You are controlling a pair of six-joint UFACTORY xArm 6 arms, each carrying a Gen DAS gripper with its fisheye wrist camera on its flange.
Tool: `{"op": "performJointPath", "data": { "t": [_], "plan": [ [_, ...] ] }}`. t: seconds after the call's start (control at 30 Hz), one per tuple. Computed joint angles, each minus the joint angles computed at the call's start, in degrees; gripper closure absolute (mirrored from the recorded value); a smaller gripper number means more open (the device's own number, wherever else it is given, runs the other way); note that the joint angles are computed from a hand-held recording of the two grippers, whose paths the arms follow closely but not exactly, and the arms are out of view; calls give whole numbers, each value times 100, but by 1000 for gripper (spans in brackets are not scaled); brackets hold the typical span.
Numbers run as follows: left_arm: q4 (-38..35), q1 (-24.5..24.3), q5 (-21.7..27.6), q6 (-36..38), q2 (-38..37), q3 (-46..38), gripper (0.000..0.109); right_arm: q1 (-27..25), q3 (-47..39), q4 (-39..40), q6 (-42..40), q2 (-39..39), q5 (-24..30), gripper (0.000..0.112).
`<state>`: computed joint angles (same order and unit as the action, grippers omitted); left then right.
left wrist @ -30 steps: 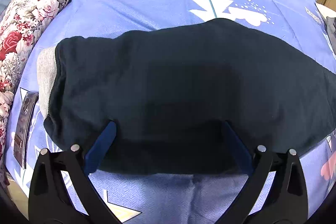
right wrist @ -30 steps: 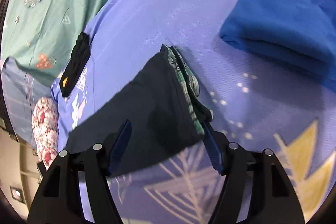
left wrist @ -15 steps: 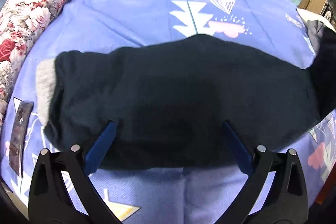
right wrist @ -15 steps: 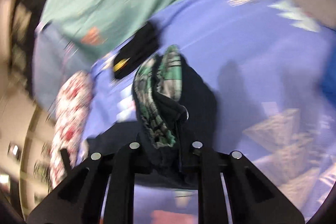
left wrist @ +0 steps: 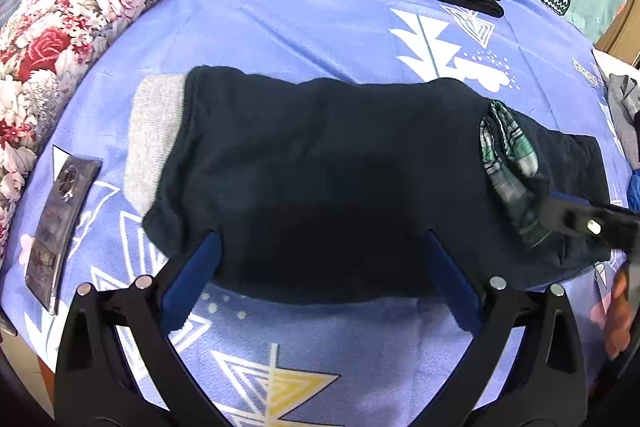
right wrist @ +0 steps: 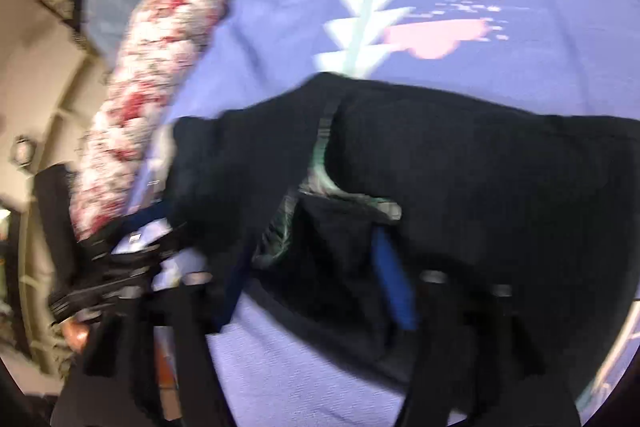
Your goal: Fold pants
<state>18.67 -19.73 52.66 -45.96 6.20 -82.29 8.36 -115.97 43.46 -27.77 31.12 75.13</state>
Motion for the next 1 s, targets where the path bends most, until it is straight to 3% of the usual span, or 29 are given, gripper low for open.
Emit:
{"op": "performJointPath", "data": {
  "t": [0.1, 0.13, 0.23, 0.3, 0.37, 0.53, 0.6, 0.63, 0.73, 0.83, 0.93, 1.0],
  "plan": [
    [7, -59, 61, 91, 178, -268, 8, -452, -553, 854, -8, 299, 973, 47],
    [-21, -72, 49, 152, 232, -358, 8, -614, -457, 1133, -166, 215, 1015, 47],
    [37, -170, 95, 260, 473, -753, 8, -867, 129, 891, -448, -289, -28, 56],
    [-22, -242, 137, 391, 734, -1133, 8, -1018, 67, 519, -243, -226, -419, 82],
    [-66, -323, 225, 483, 1029, -1567, 8, -1050, 25, 188, -92, -147, -661, 91],
    [-61, -540, 236, 621, 1737, -2669, 8, -939, -89, -315, -113, 67, -966, 94],
    [-127, -608, 403, 759, 2073, -3195, 8, -790, 156, -1131, 210, 14, -1831, 108],
    [-165, -638, 536, 836, 2249, -3468, 8, -762, 214, -1252, 340, -4, -2045, 108],
    [-280, -711, 793, 1027, 2553, -3893, 8, -871, 453, -678, -105, -247, -1781, 102],
    [-499, -717, 987, 1169, 2694, -4021, 8, -1145, 539, 44, -636, -411, -785, 101],
    [-533, -712, 913, 1201, 2500, -3604, 8, -1205, 1120, -36, -1173, -818, -364, 96],
    [-474, -707, 1065, 1231, 2455, -3436, 8, -1118, 1500, -418, -1291, -994, -542, 94]
  ]
}}
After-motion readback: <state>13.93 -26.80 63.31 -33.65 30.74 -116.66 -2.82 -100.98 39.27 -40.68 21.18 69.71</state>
